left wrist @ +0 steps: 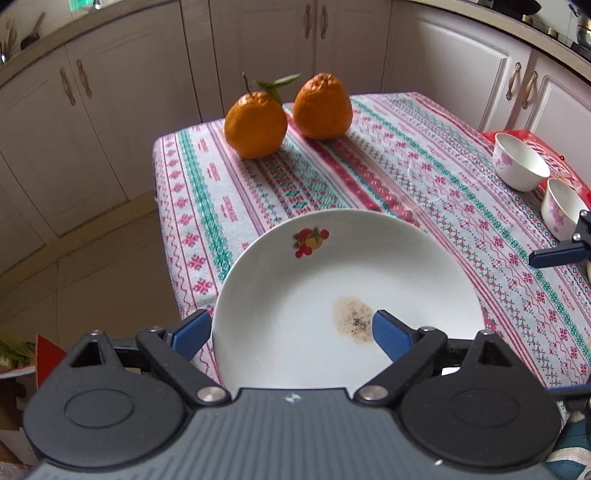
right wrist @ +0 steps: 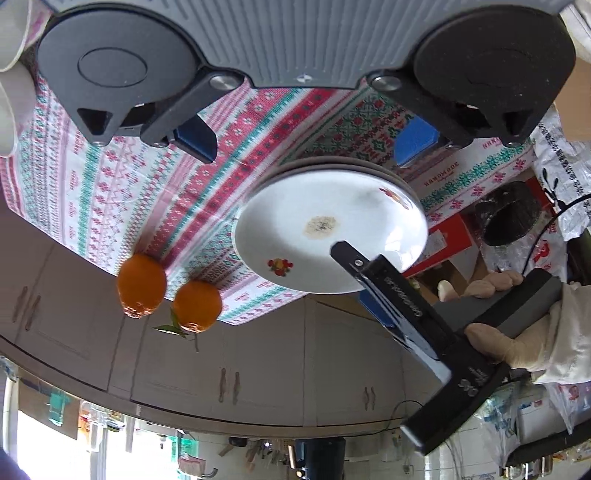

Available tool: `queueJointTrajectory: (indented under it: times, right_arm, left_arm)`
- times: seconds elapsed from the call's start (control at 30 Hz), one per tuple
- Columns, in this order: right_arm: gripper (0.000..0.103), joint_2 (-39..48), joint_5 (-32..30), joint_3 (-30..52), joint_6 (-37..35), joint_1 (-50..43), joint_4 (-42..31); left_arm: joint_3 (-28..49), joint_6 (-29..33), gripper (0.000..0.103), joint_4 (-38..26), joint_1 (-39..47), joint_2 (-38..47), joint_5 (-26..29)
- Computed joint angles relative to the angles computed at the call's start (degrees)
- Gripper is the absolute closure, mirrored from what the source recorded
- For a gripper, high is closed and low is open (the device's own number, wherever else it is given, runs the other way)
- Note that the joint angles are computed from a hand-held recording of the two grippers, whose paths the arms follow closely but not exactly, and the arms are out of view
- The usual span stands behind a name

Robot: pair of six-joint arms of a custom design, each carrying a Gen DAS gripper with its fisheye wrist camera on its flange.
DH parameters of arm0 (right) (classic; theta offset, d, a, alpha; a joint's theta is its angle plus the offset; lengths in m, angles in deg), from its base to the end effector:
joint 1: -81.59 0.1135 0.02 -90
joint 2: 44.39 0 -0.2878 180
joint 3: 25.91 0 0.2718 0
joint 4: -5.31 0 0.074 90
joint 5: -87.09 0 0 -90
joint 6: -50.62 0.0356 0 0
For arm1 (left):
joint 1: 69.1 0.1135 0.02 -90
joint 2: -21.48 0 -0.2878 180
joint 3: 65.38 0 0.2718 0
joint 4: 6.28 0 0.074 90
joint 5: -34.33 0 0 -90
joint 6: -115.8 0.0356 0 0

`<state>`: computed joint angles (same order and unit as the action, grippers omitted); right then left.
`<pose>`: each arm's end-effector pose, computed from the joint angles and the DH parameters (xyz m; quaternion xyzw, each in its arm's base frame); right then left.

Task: Organize plates and bowls
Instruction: 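Lower the plate onto the stack and open the left gripper, then move the right gripper to the rim of the nearest white bowl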

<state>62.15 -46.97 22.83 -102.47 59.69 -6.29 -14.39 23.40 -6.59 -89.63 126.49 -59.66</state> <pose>0.2707 -0.0821 0.0662 -0.3836 0.8302 0.1601 0.3715 0.2987 -0.1092 0.0826 0.1394 0.9412 -0.0284 0.3066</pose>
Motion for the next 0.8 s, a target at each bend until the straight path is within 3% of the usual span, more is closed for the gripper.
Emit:
queueJointTrajectory:
  times: [0.2, 0.4, 0.63, 0.8]
  right_arm:
    - [0.0, -3.64, 1.19, -1.61, 0.75, -3.96, 0.71]
    - [0.0, -8.37, -0.62, -3.72, -2.72, -10.87, -0.19]
    - [0.0, -9.31, -4.62, -1.92, -8.03, -24.82, -2.83]
    - [0.0, -4.75, -5.81, 3.2, -8.09, -33.95, -3.43]
  left_arm:
    - [-6.99, -3.03, 0.009, 8.7, -6.49, -6.29, -4.65]
    - [-12.73, -7.46, 0.003, 19.66, -19.16, -10.68, -12.69]
    - [-13.87, -7.88, 0.001, 36.58, -34.66, -7.13, -23.98]
    - [-7.25, -11.59, 0.0, 35.63, -38.12, 0.56, -19.94]
